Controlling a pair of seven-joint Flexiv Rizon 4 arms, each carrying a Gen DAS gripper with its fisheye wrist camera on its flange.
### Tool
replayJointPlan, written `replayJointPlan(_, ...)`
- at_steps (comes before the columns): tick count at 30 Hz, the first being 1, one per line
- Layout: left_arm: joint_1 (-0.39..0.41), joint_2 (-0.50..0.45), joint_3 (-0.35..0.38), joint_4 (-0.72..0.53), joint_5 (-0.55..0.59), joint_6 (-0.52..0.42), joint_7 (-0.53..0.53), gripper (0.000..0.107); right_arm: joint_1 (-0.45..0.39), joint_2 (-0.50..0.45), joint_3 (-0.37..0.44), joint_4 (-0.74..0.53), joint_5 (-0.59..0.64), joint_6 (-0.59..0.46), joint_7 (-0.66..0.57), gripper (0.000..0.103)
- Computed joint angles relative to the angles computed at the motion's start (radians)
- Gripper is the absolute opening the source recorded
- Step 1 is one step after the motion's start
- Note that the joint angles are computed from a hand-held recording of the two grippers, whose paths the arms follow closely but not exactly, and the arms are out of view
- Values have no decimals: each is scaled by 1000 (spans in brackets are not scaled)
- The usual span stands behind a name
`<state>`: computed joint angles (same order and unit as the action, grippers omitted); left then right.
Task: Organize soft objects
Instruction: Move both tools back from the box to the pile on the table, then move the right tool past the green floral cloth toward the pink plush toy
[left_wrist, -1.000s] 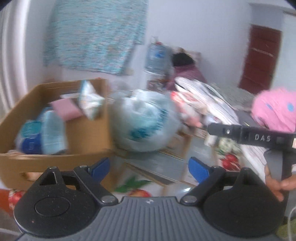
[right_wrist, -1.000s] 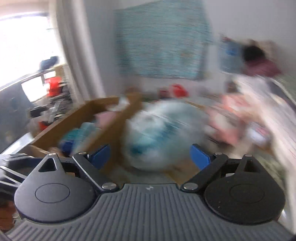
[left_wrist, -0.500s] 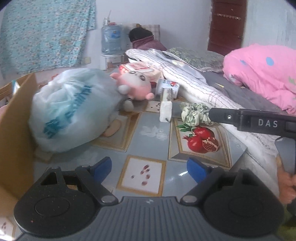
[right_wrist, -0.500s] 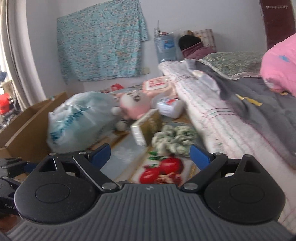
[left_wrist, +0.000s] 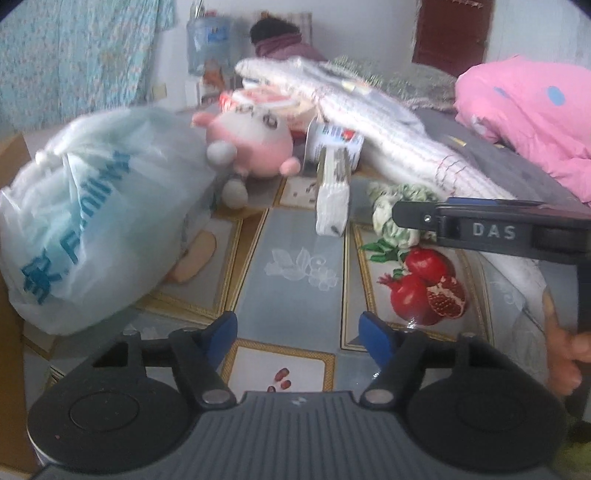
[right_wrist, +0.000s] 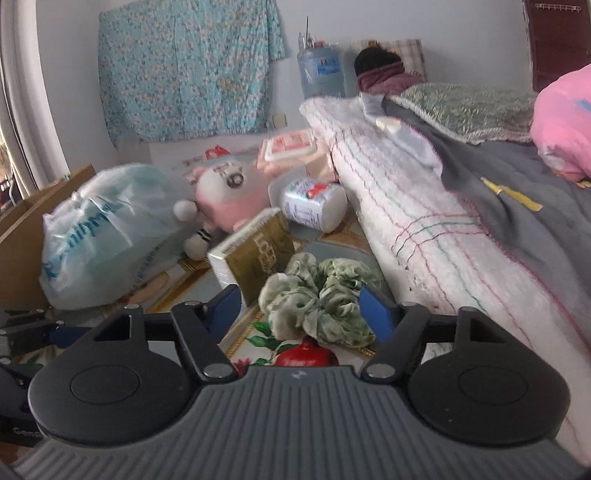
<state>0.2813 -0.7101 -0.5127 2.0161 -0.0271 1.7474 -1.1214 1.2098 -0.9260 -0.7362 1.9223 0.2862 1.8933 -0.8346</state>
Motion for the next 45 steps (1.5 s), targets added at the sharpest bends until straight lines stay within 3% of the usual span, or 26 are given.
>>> replayJointPlan(2,-10,6,12,-12,-22,-46,-5,74,-32,6,28,-19,-29,-33,-3,58)
replayJointPlan(8,-34,17,35,-19,-70,-82,13,77,-35,0,14,-19,-91,-77,28,38)
replayJointPlan(12,-49,30,50,-17,-101,-99,18,82,-45,22,28,-2,-122,-79,30,32)
replayJointPlan(16,-45,42,46,2,-125,-99,18,83,-82,69,92,19,-137,-59,20,31)
replayJointPlan(19,-37,55,42,16,-138,-106,15,83,-130,117,173,31,-151,-42,2,31)
replayJointPlan(22,0,66,6,35,-152,-115,19,83,-253,177,338,27,-192,-19,-31,32)
replayJointPlan(26,51,80,-42,55,-168,-128,31,83,-418,230,539,3,-251,-24,-52,46)
replayJointPlan(32,118,76,-113,61,-178,-106,35,83,-494,286,615,-25,-313,-23,-92,50)
replayJointPlan(38,139,62,-129,49,-166,-114,17,81,-460,199,548,-195,-353,-51,-157,47)
replayJointPlan(42,136,59,-114,44,-166,-111,17,81,-489,115,553,-337,-421,-170,-149,41)
replayJointPlan(45,137,51,-104,38,-170,-110,10,81,-543,50,603,-451,-491,-280,-126,37)
